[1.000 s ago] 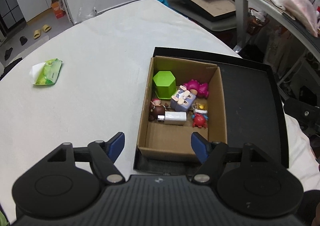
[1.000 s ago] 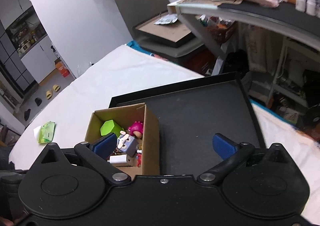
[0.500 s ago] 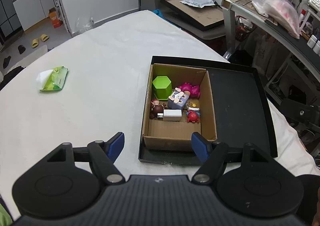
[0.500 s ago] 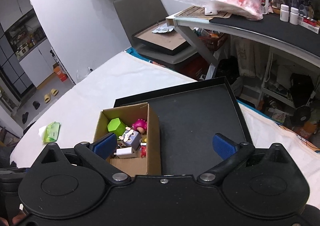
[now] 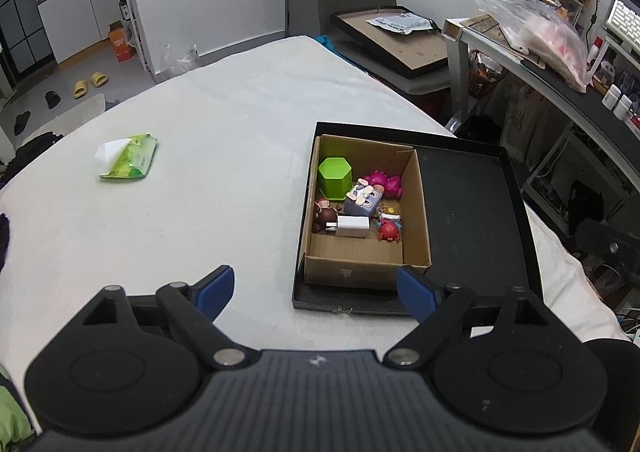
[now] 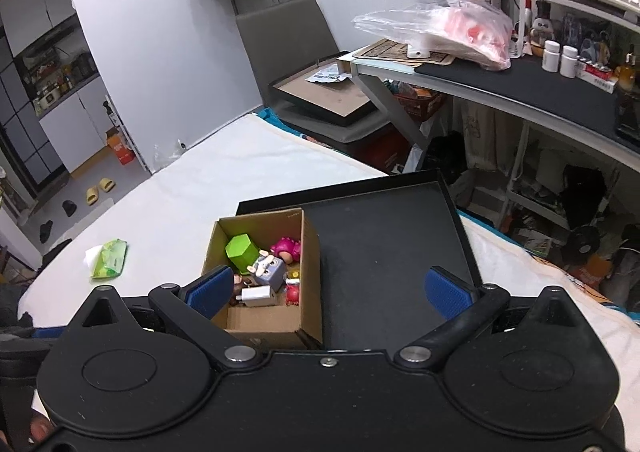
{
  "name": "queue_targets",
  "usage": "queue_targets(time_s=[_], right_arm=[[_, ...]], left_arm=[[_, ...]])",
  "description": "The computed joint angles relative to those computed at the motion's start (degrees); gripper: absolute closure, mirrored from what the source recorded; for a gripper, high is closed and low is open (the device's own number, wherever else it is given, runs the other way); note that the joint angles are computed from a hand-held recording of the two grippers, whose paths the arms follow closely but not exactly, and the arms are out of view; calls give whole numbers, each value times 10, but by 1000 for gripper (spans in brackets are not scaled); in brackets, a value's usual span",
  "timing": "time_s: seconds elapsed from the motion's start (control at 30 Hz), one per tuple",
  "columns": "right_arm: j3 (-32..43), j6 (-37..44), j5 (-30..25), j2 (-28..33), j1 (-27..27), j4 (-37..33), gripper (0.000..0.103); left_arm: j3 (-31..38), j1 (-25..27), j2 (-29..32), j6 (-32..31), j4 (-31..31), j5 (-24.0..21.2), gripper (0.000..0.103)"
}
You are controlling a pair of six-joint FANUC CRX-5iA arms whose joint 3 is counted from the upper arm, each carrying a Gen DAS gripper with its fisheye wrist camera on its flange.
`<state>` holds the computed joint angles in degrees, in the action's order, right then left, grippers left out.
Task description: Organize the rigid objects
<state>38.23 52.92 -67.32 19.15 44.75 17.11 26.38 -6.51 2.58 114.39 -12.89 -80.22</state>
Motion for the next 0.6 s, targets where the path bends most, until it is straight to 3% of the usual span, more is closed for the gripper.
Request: queue_targets(time_s=[0.17,0.6], right_arm=[[-28,-9,-9,-23,21,43,0],[-92,-25,8,-81,30,45,0]], left_arm=[[-12,-10,-23,5,-11,7,8],[-24,-35,-51,-6,-25,12,7]])
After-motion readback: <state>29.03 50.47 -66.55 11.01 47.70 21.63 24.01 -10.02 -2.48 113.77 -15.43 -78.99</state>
